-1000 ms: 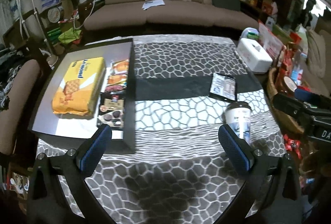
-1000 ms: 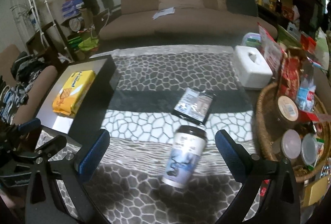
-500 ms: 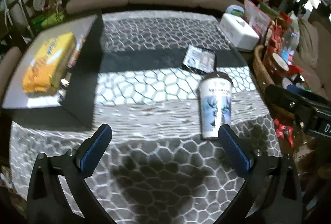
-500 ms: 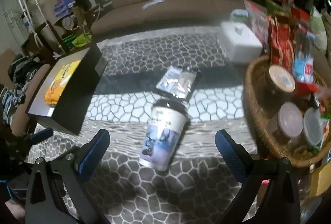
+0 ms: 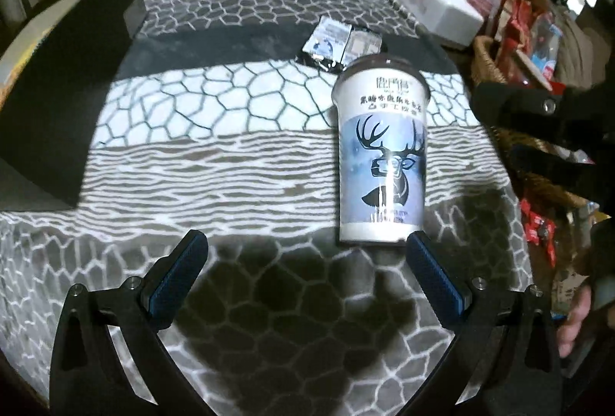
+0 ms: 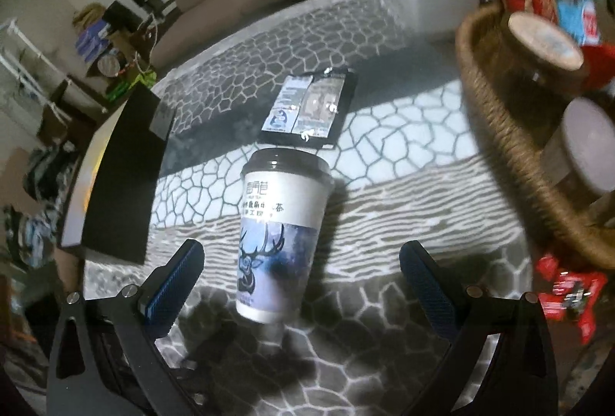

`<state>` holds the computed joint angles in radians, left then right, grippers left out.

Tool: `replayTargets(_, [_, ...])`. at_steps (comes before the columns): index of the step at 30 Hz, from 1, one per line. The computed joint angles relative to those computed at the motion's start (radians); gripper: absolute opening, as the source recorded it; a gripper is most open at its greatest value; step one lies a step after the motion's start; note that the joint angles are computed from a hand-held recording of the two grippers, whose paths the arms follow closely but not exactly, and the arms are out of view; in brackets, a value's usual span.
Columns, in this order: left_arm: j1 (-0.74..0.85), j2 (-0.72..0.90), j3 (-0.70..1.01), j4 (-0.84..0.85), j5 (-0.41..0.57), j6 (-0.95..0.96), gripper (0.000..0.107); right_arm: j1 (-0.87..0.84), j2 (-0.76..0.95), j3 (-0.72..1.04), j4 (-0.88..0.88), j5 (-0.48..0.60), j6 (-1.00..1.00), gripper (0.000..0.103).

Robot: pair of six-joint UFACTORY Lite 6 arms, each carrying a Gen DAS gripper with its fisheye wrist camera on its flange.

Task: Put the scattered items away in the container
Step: 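Close the right gripper around the milk-tea cup's lid end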

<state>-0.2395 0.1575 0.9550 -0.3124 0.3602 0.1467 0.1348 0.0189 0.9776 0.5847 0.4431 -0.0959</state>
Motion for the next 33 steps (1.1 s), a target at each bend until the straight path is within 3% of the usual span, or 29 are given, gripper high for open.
replayTargets(3, [0.011,0.047,0.022,-0.126,-0.013,0.115,0.103,-0.035,0.074,0.026,0.148,0.011,-0.133,0.103])
replayTargets(12, [-0.017,0.15,0.132,-0.172,-0.009,0.155,0.103,-0.111,0.242,0.122,0.452,0.102,-0.371,0.103])
replayTargets(18, [-0.028,0.21,0.168,-0.29,-0.021,0.249,0.103,-0.119,0.32,0.196,0.433,0.141,-0.36,0.103])
replayTargets(21, [-0.02,0.222,0.159,-0.419,-0.024,0.383,0.103,-0.131,0.361,0.229,0.438,0.181,-0.376,0.103])
replayTargets(26, [0.032,0.254,0.161,-0.704,0.071,0.725,0.103,-0.164,0.46,0.305,0.496,0.312,-0.439,0.103])
replayTargets(33, [0.005,0.288,0.188,-0.699,0.085,0.782,0.091,-0.164,0.534,0.396,0.468,0.389,-0.438,0.103])
